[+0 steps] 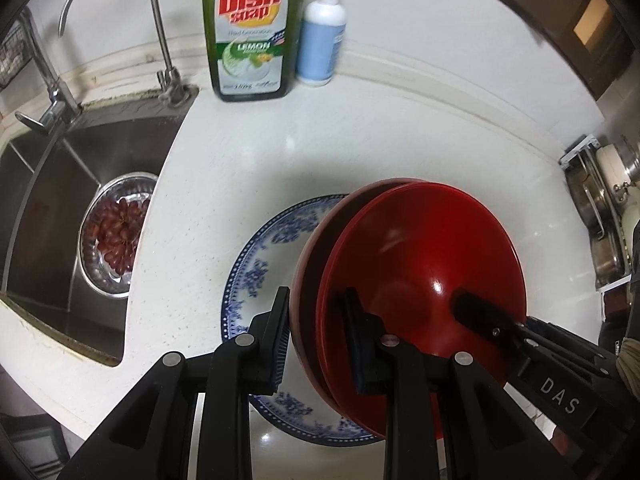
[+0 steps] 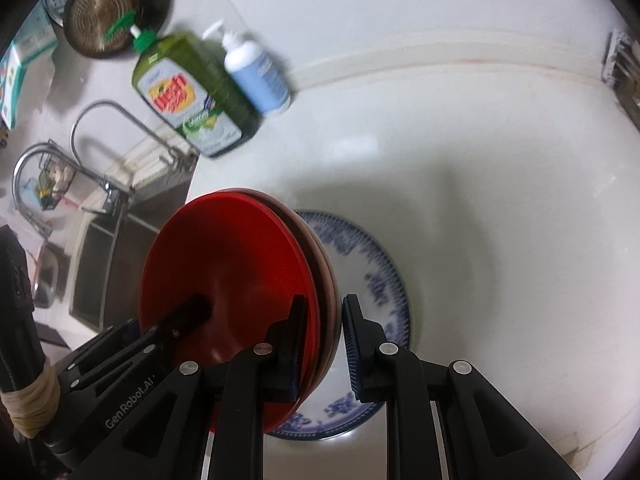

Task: Organize plates and bowls
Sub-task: 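Carry the bowl stack with both tools over the blue-and-white plate stack, then lower the bowl stack onto the plates and open both tools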

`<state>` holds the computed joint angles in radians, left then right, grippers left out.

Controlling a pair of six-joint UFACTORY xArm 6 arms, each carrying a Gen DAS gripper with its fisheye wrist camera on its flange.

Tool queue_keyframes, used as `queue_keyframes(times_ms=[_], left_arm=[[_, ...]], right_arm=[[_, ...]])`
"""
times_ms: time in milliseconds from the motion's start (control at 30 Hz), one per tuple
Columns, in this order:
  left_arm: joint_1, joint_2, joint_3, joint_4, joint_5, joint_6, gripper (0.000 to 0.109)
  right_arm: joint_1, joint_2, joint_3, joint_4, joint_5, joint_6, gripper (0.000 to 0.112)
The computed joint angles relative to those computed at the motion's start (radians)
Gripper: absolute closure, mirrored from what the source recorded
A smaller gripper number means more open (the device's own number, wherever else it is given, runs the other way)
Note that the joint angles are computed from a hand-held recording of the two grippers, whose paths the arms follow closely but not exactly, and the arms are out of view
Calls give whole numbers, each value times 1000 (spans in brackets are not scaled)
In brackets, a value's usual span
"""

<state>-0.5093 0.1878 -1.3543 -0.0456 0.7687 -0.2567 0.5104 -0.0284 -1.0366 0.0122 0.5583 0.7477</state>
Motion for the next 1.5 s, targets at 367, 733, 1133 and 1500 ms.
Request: queue_keyframes(times_ms=[367,733,1133,1500], left_arm=[[10,60,-33,-60,42,59,83],[6,73,-40,-99,49,121,81],[2,-72,147,93,-193,49,41],[-14,-302,373,759,-392,-510,15]], right_arm=[[4,57,-23,35,27,18,92],[0,72,-33,26,45,51,92],[18,-5,63,-168,-86,239,64],[121,-220,159,-901,109,809,34]])
